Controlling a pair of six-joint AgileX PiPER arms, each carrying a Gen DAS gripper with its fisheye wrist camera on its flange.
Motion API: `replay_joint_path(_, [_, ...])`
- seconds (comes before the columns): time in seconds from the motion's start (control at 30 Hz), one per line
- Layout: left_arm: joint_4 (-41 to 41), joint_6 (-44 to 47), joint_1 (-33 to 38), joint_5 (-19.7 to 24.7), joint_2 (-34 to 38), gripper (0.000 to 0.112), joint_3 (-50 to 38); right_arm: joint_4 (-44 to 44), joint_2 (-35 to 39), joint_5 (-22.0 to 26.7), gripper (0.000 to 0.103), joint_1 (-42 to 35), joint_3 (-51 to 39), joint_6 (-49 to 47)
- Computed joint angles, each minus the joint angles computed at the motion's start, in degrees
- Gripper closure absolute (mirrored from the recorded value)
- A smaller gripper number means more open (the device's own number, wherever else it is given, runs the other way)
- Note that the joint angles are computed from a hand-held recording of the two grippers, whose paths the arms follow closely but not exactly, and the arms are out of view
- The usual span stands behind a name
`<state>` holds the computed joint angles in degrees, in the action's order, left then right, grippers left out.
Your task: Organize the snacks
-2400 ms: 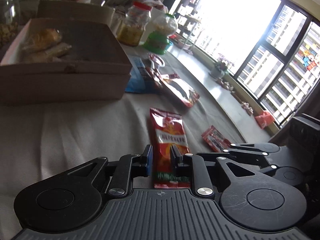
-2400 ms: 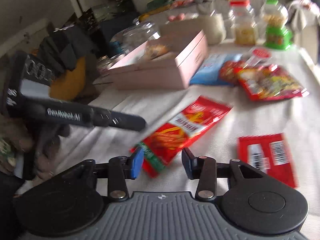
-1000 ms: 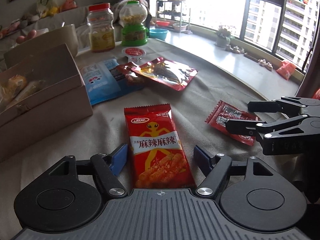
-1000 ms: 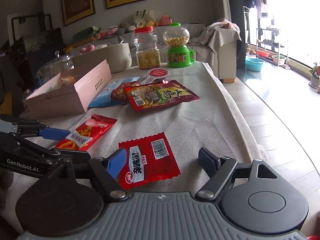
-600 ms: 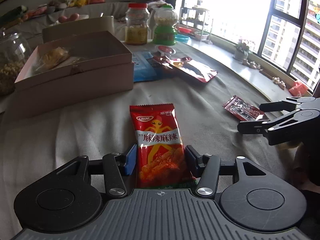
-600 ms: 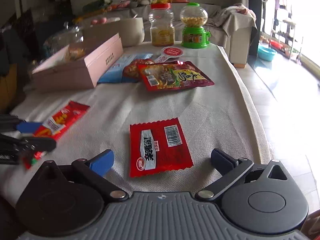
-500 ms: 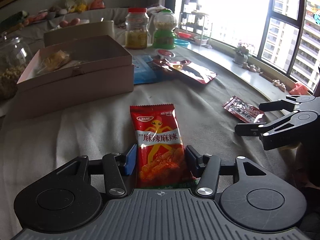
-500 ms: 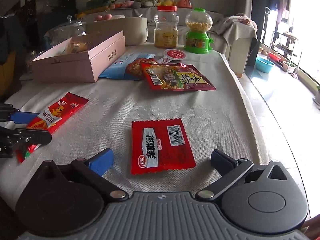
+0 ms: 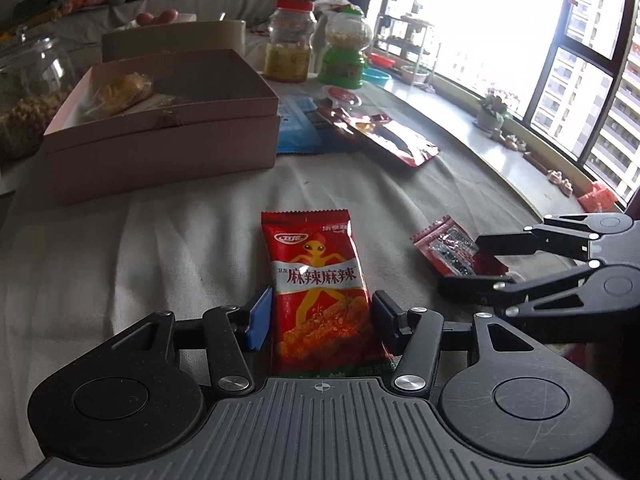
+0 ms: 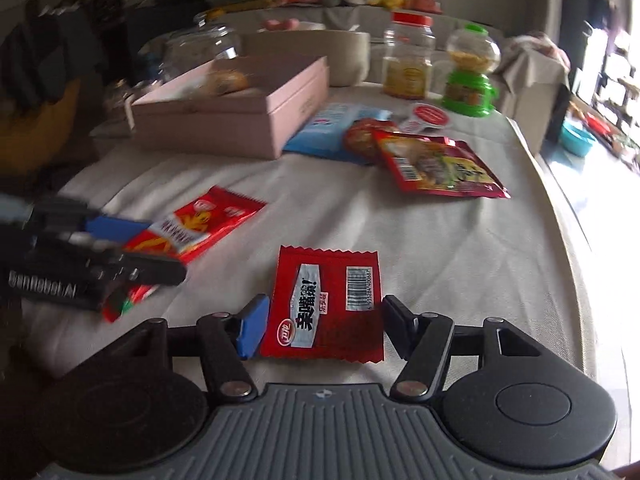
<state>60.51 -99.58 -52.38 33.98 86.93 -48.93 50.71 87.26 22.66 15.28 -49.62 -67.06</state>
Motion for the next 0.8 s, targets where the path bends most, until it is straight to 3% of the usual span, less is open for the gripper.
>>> replay_joint_path(0.07, [-2.74, 1.05, 0.66, -0.91, -0.83, 0.053, 0.03, -1.03, -1.09, -0.62, 0.036, 0.27, 1.03, 0.22])
replay_joint_path(0.17, [-4.12, 0.46, 1.64, -2.61, -1.8, 0.053, 0.69, -4.69, -1.57, -1.5, 0.022, -0.54, 1.22, 3.76])
replay_joint_path(0.23, [-4.31, -0.16, 1.64, -2.88, -2.12, 0.053, 0.98, -5.12, -2.0, -3.17, 0.019, -1.44, 2.04, 3.3])
replay_joint_path(0.33, [-4.22, -0.42, 1.03, -2.08, -1.78, 0.053, 0.6, -10.59, -3.01, -9.4, 0.019, -0.61, 3.92, 8.12])
replay_joint_path(0.47, [-4.24, -0.1, 0.26, -0.56, -0.94, 0.053, -0.38, 1.37, -2.59, -3.21, 0.019, -3.81, 2.91, -3.89])
replay_joint_path(0.57, [-4.13, 0.07, -0.36, 0.43, -0.46, 0.053, -0.87, 5.28, -1.53, -5.37, 0.019, -1.66, 2.92, -10.76])
replay_joint_path(0.63, [-4.23, 0.2, -0.53, 0.77, -0.26, 0.053, -1.11, 5.37, 0.25, -6.27, 0.019, -0.78, 1.4, -10.89])
replay_joint_path(0.8, [-5.15, 1.37, -0.8, 1.66, 0.03, 0.053, -1.74, 7.24, 6.48, 0.87, 0.018, -3.67, -5.36, -8.04])
